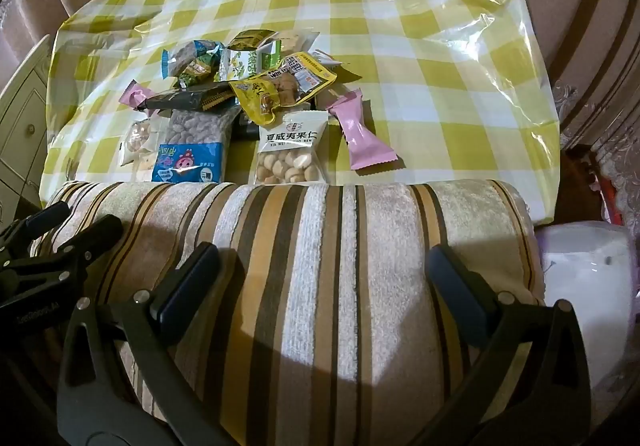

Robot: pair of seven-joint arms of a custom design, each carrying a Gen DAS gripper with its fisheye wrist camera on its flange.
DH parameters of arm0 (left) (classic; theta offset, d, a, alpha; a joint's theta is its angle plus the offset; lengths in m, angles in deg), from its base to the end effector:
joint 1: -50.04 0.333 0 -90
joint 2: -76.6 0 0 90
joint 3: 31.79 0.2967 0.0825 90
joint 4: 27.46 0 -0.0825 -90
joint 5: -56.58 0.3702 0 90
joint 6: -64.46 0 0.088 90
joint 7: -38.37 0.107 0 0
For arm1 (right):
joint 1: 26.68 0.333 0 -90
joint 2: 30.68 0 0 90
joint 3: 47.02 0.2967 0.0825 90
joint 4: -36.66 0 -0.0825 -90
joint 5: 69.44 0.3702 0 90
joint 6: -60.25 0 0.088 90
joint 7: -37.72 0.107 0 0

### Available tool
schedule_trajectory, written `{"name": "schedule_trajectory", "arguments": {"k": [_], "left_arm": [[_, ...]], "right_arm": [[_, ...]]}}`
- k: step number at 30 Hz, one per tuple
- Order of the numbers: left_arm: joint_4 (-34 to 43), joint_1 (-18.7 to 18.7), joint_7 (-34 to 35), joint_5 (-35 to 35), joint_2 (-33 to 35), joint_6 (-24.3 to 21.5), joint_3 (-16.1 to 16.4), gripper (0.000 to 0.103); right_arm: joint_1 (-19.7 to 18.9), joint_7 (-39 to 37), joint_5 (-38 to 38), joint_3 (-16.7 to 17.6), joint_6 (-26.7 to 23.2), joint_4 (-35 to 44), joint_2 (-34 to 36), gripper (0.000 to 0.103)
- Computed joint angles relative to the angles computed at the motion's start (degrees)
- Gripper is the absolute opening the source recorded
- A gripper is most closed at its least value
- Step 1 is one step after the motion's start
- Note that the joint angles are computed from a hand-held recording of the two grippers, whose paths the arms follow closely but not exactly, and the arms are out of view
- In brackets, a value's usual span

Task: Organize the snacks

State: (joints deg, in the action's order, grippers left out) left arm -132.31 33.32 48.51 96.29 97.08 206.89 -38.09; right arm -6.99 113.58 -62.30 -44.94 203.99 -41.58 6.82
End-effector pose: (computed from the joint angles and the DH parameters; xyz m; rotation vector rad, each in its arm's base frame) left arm 0.5953 -0.2501 0.3594 -2.3105 1.3529 -0.4701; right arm 0.6930 0.2686 0.3787 -2.3260 1.3306 -0.3196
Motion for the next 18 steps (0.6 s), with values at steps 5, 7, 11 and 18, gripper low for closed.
{"name": "schedule_trajectory", "arguments": {"k": [5,7,11,18], "left_arm": [[-0.49,0.32,-0.18,-0.34,-0.23,1.08,-0.08,0.103],[-0.50,0.40,-0.02,-0.63,-0.22,1.25,-0.08,0.103],[-0.27,0.35,0.34,-0.86,-0.09,0.97,-0.04,0.103],[-0.32,0.32,0.18,-0.88,-0.04,1.38,0.09,0.103]], "right_arm": [[-0.24,-0.23,0.31,0.14,0.22,-0.16,0.01,0.103],[-0.23,-0.26,0.35,0.11,0.26,-0.23,-0.03,0.103],[-0.20,-0.30,0.39,0.08,0.27,-0.20,-0.01,0.103],[-0.18,-0.32,0.40,0.06,0.31,-0.23,-0.02,0.103]]}}
